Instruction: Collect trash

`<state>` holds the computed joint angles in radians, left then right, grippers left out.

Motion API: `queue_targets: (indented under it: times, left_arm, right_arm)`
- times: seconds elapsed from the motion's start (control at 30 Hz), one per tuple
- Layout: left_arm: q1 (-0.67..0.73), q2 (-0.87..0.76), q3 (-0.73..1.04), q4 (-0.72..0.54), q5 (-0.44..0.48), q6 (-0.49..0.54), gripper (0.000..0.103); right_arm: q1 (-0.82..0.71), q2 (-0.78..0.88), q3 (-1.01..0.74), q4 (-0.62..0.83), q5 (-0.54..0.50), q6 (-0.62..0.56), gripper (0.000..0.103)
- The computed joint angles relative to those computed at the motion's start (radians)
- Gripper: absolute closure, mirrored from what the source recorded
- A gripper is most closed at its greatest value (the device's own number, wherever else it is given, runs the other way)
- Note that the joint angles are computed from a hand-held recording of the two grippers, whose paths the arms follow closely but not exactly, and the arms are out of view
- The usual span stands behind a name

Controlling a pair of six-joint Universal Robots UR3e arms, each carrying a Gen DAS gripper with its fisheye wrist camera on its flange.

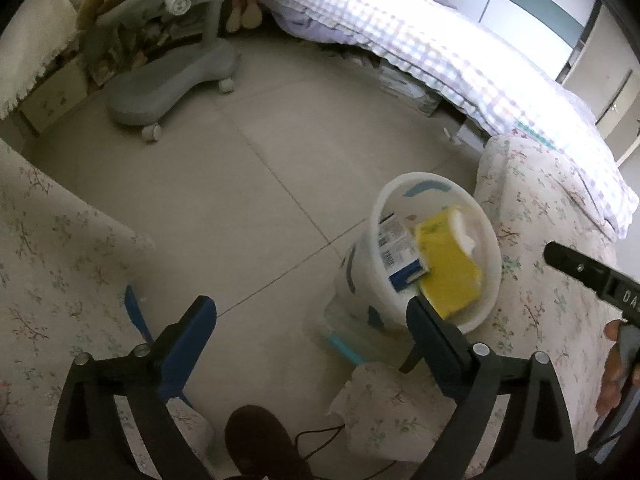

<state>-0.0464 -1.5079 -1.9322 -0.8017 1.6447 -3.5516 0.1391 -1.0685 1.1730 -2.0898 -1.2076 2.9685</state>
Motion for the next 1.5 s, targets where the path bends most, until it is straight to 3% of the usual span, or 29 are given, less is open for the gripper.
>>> queue_targets:
  times: [0.23,0.6,0.73,0.87,1.03,1.17,1.5]
  left_arm:
    - [-0.191,-0.025,0.130,-0.073,0.093,-0.043,0.003]
    - [-0.537,-0.067,0.338,-0.242,0.337,-0.227,0.003]
    - [-0.623,-0.087,0.357,-0.252,0.372,-0.318,0.003]
    - [-0.660,-0.118,0.378,-0.250,0.382,-0.345,0.003]
    - [-0.685,-0.160,0.402,-0.254,0.413,-0.369,0.003]
    - [-0.710,-0.196,0.433,-0.270,0.471,-0.375,0.003]
    - [-0.718,-0.222,0.451,-0.275,0.470,-0.373,0.003]
  right_arm:
    - [-0.075,-0.148,0.067,0.061,-0.052,-0.020,0.027]
    - [-0.334,-0.698,0.513,0.061,-0.060,-0.118,0.009]
    - [-0.422,-0.876,0.640,0.094,-0.055,-0.174,0.006]
    - [-0.530,-1.060,0.775,0.116,-0.012,-0.229,0.003]
    - [-0.579,-1.137,0.908,0.000,-0.026,-0.239,0.002]
    - [-0.571,-1.108,0.972,-0.118,-0.081,-0.224,0.002]
    - [-0.613,-1.077,0.966,-0.062,-0.013,-0.212,0.002]
